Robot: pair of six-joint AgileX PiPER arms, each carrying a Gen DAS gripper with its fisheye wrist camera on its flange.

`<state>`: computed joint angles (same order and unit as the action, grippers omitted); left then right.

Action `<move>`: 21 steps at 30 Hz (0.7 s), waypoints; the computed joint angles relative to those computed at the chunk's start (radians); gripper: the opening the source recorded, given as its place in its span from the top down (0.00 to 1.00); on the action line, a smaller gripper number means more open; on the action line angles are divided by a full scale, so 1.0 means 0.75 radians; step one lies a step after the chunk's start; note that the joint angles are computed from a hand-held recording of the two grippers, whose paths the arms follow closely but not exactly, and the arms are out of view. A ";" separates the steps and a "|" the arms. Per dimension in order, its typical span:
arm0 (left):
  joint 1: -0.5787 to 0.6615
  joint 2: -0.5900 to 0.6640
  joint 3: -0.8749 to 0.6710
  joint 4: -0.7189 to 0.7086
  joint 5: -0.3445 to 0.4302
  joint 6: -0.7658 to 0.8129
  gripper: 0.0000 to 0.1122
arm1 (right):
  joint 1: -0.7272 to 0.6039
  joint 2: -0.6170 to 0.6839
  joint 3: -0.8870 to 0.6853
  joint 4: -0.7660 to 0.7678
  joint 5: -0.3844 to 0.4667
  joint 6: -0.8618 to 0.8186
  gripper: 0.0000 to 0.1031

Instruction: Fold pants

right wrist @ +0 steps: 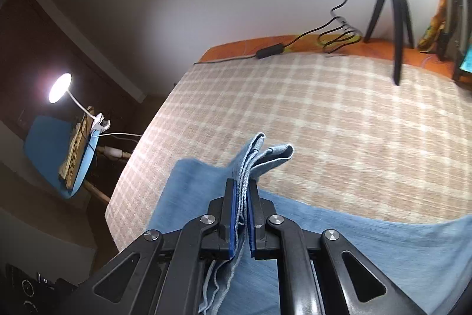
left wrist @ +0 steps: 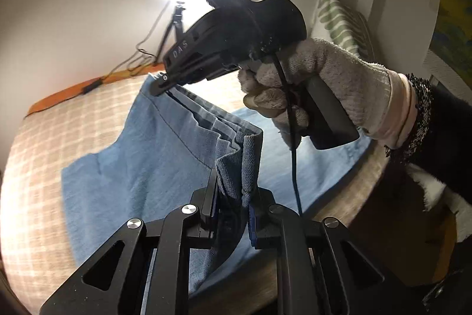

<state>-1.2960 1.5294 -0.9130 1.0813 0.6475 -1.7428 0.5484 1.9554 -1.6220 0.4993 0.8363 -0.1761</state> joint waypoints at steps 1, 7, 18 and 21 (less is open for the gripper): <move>0.008 0.019 -0.019 -0.004 -0.021 0.002 0.88 | -0.010 -0.019 0.018 -0.020 -0.005 0.001 0.96; 0.046 0.149 -0.117 0.026 -0.159 -0.057 0.88 | -0.083 -0.103 0.131 -0.039 -0.024 -0.039 0.96; 0.096 0.272 -0.195 0.159 -0.333 -0.210 0.88 | -0.240 -0.208 0.293 -0.047 -0.042 -0.149 0.96; 0.100 0.322 -0.241 0.164 -0.361 -0.203 0.88 | -0.289 -0.231 0.333 -0.044 -0.046 -0.181 0.96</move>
<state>-1.2208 1.7711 -1.0938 1.2047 0.3766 -1.8951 0.3315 1.7821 -1.3726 0.4660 0.8015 -0.3122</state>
